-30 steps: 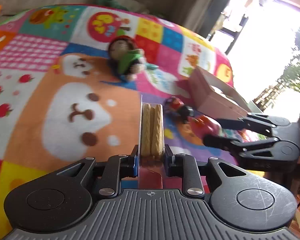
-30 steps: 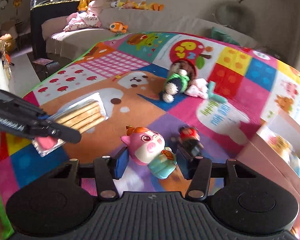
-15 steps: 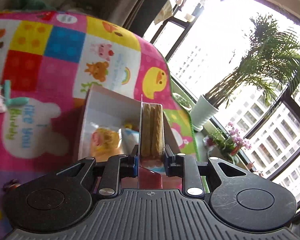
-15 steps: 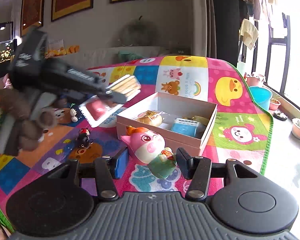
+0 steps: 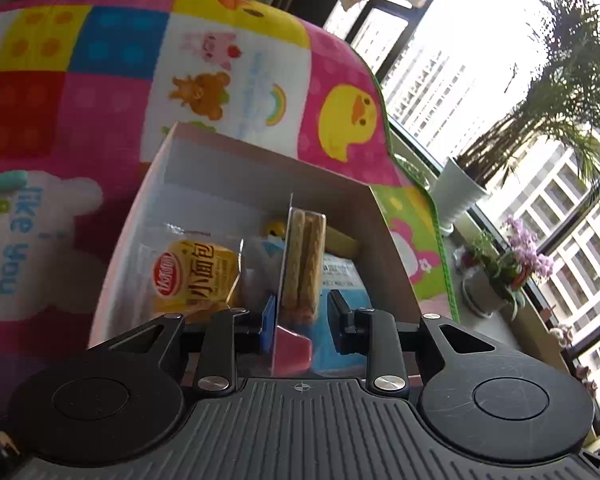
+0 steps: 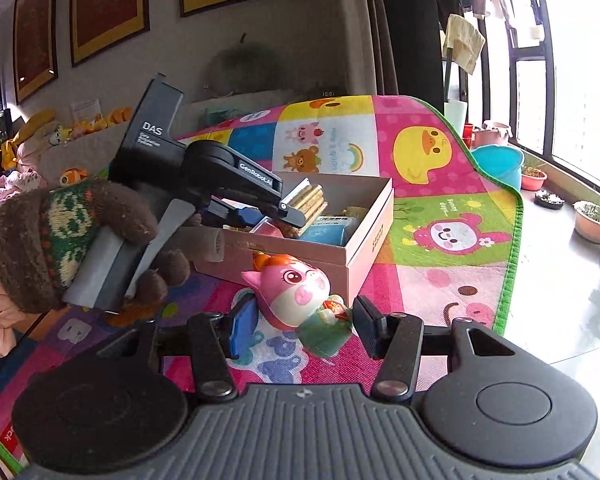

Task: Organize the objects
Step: 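Lower the biscuit pack into the pink box and open the left gripper, then grasp the crocheted doll with the left gripper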

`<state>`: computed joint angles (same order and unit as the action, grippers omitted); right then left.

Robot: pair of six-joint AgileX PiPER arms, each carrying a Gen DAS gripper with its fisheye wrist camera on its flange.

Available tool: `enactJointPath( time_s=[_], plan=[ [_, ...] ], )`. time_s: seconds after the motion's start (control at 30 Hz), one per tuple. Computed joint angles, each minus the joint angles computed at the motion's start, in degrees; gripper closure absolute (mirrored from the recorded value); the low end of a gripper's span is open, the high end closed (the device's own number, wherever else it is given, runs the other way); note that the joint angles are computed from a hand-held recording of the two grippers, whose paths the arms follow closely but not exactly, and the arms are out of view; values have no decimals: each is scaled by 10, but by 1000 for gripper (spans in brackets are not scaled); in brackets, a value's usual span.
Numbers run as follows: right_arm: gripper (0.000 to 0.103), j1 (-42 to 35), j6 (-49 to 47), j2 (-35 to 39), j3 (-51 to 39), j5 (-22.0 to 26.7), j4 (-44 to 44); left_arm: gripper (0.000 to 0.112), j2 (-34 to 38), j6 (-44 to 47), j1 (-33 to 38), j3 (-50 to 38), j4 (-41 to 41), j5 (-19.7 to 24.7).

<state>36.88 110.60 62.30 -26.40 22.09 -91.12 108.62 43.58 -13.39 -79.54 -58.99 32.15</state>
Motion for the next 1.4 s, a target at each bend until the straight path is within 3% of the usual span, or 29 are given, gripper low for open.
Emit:
enactJointPath(
  time_s=[0.1,0.17,0.33,0.5,0.6,0.7,0.77,0.87,1.0,1.17,1.2,1.27,1.4],
  plan=[
    [51,4,3,6,-7,9,-4,82,-59,149,50,76,-161,23],
    [51,3,-16,8,-16,12,12,82,-100,225,87,127,-221,49],
    [51,-27,-117,48,-86,4,56,82,-183,373,180,229,-241,97],
    [51,-127,-397,171,-277,-71,233,82,-214,453,260,291,-203,115],
    [50,-148,-569,288,-433,-54,379,82,-202,462,313,303,-201,129],
    [35,-152,-739,392,-592,27,551,82,-183,462,359,296,-213,139],
    [35,-149,-795,427,-643,53,616,82,-167,459,382,283,-228,139],
    [25,-124,-805,436,-644,48,636,82,-141,421,395,242,-251,116],
    [24,-78,-810,448,-647,63,620,82,-93,350,379,153,-295,64],
    [22,-47,-844,453,-652,73,647,82,36,73,325,-71,-39,63],
    [21,-44,-849,451,-649,73,653,75,55,45,313,-96,-2,56],
    [21,-40,-863,450,-648,76,670,71,81,43,302,-119,1,56],
    [18,-40,-893,461,-668,90,720,71,85,59,275,-108,-4,1]
  ],
)
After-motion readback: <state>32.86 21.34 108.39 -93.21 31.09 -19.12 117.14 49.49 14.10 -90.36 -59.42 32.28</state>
